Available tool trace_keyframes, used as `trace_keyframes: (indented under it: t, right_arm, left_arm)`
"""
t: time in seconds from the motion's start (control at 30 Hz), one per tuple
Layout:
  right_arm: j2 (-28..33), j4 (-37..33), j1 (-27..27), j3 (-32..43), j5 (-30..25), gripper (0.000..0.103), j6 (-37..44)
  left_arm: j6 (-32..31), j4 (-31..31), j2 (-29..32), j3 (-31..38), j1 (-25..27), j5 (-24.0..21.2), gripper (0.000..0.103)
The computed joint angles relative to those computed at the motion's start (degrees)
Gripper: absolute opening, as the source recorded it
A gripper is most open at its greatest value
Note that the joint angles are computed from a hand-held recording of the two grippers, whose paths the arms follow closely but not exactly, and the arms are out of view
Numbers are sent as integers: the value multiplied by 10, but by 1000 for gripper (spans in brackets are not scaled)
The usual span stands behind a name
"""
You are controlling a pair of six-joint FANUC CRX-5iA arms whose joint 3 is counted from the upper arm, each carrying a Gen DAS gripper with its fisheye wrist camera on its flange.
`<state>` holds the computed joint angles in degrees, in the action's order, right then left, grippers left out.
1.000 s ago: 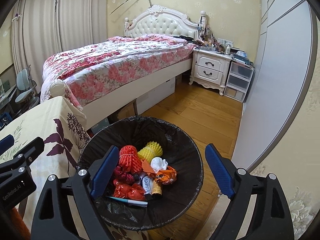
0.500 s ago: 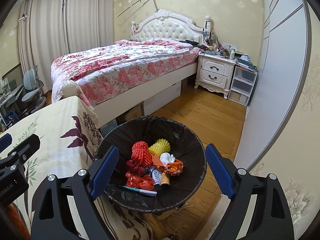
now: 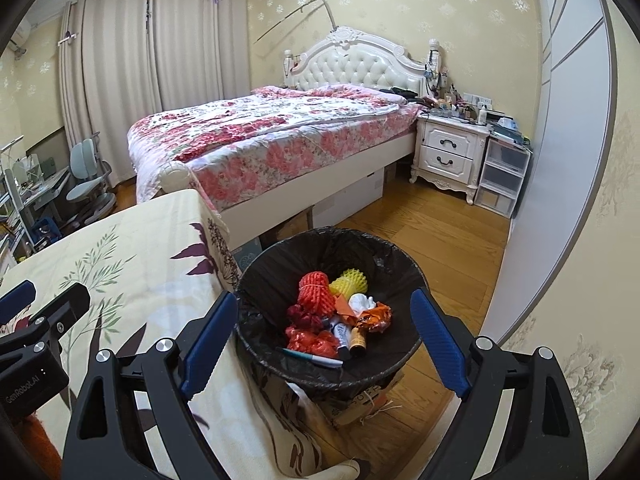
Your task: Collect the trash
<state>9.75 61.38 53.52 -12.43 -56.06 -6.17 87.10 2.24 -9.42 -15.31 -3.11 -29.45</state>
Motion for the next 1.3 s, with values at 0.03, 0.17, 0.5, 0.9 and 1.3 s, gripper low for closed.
trace_keyframes:
  t: [0.03, 0.17, 0.5, 0.9, 1.3]
  right_arm:
    - [-1, 1, 3, -1, 0, 86, 1]
    - [-4, 10, 14, -4, 0, 86, 0]
    - [-11, 29, 25, -12, -2, 86, -13]
    - [-12, 29, 26, -13, -5, 86, -14]
    - [-14, 29, 26, -14, -4, 86, -14]
  left_arm:
    - [0, 0, -5, -5, 2, 0, 94]
    - [0, 4, -26, -21, 11, -2, 94]
    - [-7, 15, -51, -41, 23, -1, 94]
    - [-11, 20, -54, -44, 24, -3, 94]
    - [-12, 21, -54, -45, 22, -2, 94]
